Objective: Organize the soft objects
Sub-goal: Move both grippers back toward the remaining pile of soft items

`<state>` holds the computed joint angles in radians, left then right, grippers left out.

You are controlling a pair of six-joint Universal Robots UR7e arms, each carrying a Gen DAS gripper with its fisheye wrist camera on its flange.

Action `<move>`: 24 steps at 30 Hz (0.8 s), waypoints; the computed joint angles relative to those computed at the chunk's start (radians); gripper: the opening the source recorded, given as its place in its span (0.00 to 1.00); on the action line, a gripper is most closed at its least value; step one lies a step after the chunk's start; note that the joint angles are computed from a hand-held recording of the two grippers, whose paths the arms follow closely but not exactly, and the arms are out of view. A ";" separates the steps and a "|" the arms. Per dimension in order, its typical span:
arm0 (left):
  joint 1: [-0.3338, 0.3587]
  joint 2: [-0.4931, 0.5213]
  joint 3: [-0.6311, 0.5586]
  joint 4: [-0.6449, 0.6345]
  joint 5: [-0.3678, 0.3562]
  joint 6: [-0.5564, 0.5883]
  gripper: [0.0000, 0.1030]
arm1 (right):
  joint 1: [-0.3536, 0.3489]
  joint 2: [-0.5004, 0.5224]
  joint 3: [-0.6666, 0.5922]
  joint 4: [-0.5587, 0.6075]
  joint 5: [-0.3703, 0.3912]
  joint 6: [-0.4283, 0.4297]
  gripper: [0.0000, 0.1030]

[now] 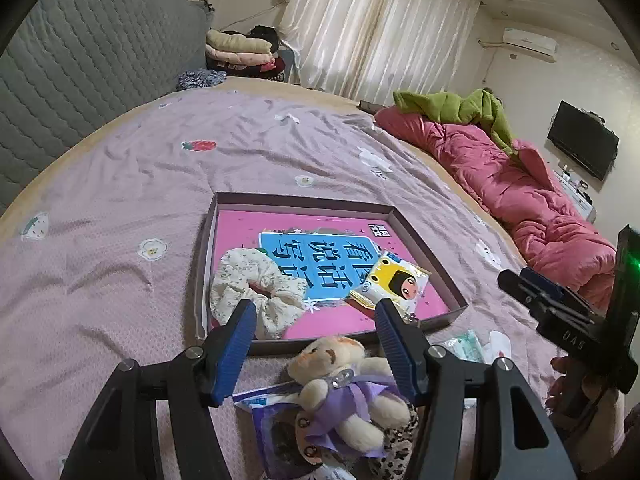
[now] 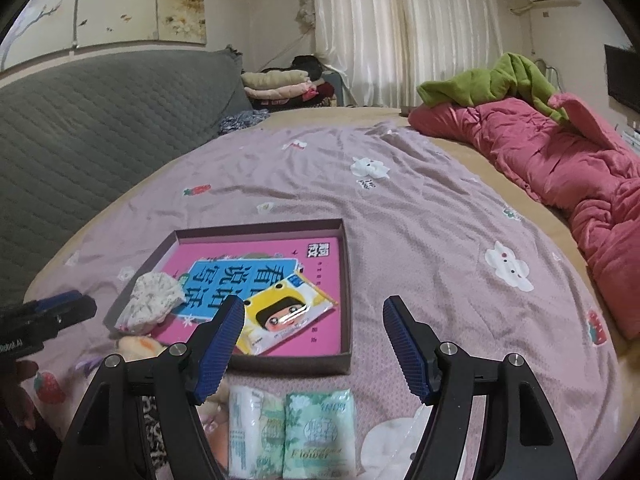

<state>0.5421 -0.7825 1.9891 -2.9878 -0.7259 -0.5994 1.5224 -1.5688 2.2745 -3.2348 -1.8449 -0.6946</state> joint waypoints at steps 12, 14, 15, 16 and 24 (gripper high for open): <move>-0.024 -0.026 0.023 0.038 0.013 -0.047 0.59 | 0.017 -0.057 0.073 0.024 0.018 -0.018 0.71; -0.028 -0.028 0.027 0.042 0.011 -0.054 0.59 | 0.018 -0.069 0.085 0.033 0.018 -0.018 0.71; -0.032 -0.029 0.028 0.046 0.010 -0.057 0.59 | 0.019 -0.075 0.090 0.041 0.019 -0.018 0.71; -0.036 -0.029 0.030 0.050 0.010 -0.057 0.59 | 0.021 -0.079 0.094 0.047 0.016 -0.018 0.71; -0.065 -0.036 0.047 0.078 -0.008 -0.081 0.59 | 0.026 -0.120 0.132 0.078 0.012 -0.017 0.71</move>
